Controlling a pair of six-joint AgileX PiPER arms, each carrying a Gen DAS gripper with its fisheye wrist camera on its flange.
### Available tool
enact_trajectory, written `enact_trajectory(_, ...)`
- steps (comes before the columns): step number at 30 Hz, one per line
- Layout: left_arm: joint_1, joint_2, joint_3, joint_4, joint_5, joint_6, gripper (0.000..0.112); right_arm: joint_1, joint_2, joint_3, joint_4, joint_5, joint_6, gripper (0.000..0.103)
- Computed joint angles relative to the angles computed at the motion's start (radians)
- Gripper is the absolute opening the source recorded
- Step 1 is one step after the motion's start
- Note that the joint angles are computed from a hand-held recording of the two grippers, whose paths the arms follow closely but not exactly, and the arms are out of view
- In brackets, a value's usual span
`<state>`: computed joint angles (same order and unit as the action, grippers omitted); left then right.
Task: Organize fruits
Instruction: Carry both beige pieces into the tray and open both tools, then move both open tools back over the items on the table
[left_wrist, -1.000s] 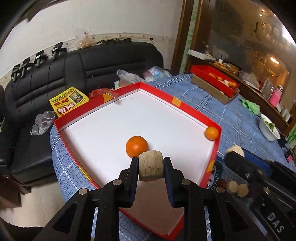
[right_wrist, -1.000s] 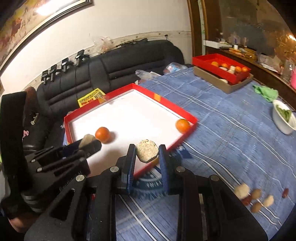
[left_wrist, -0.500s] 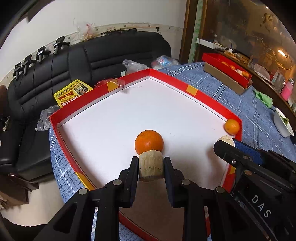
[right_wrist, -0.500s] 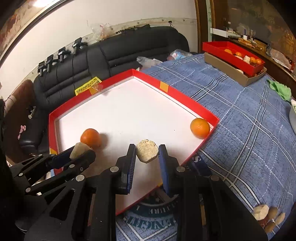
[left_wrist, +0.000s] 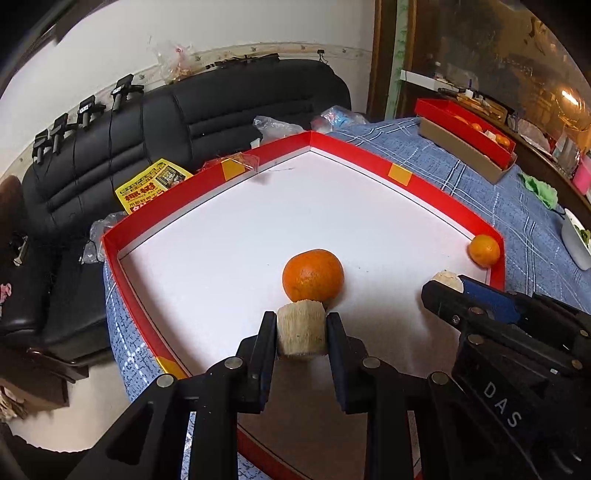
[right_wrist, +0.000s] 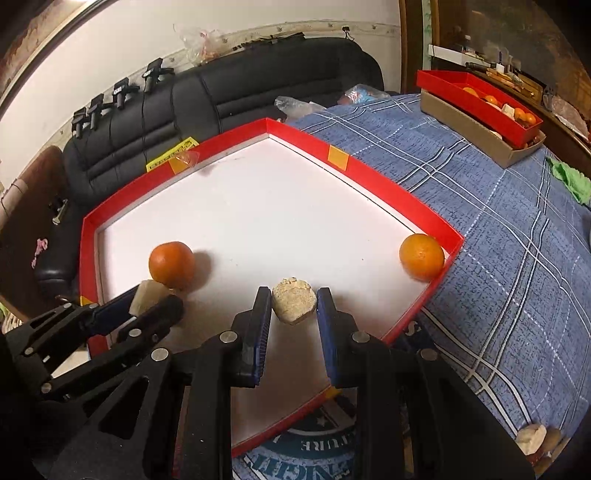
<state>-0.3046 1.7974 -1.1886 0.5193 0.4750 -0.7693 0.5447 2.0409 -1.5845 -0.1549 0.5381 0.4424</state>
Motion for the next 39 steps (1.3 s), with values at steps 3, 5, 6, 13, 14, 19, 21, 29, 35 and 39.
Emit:
enact_trajectory(3, -0.006, 0.004, -0.004, 0.026, 0.017, -0.015, 0.042, -0.001, 0.026, -0.037, 0.005, 0.042, -0.007, 0.025)
enact_trajectory(5, -0.006, 0.007, -0.007, 0.052, 0.036, -0.038, 0.049, 0.001, 0.034, -0.048, -0.003, 0.053, 0.002, 0.025)
enact_trajectory(6, -0.005, 0.008, -0.010, 0.045, 0.039, -0.022, 0.049, 0.001, 0.036, -0.050, -0.007, 0.058, 0.005, 0.025)
enact_trajectory(13, 0.010, -0.014, -0.013, 0.021, 0.076, -0.010, 0.062, 0.021, 0.031, -0.067, -0.137, 0.120, 0.110, 0.052)
enact_trajectory(14, 0.014, -0.022, -0.009, 0.006, 0.071, 0.006, 0.064, 0.022, 0.025, -0.064, -0.150, 0.124, 0.123, 0.054)
enact_trajectory(19, 0.012, -0.069, 0.022, 0.025, 0.072, -0.019, 0.073, 0.029, -0.032, -0.007, -0.202, 0.113, 0.190, 0.064)
enact_trajectory(21, 0.014, -0.092, 0.035, 0.020, 0.070, -0.025, 0.075, 0.029, -0.060, 0.023, -0.210, 0.103, 0.207, 0.070)
enact_trajectory(29, -0.026, -0.291, 0.191, 0.239, -0.049, -0.300, 0.082, 0.060, -0.287, 0.282, -0.368, 0.015, 0.370, 0.084)
enact_trajectory(35, -0.091, -0.387, 0.292, 0.389, -0.159, -0.454, 0.084, 0.057, -0.588, 0.594, -0.630, 0.010, 0.709, 0.084)
enact_trajectory(39, -0.164, -0.374, 0.317, 0.395, -0.183, -0.441, 0.084, 0.013, -0.740, 0.752, -0.624, -0.005, 0.758, 0.084)
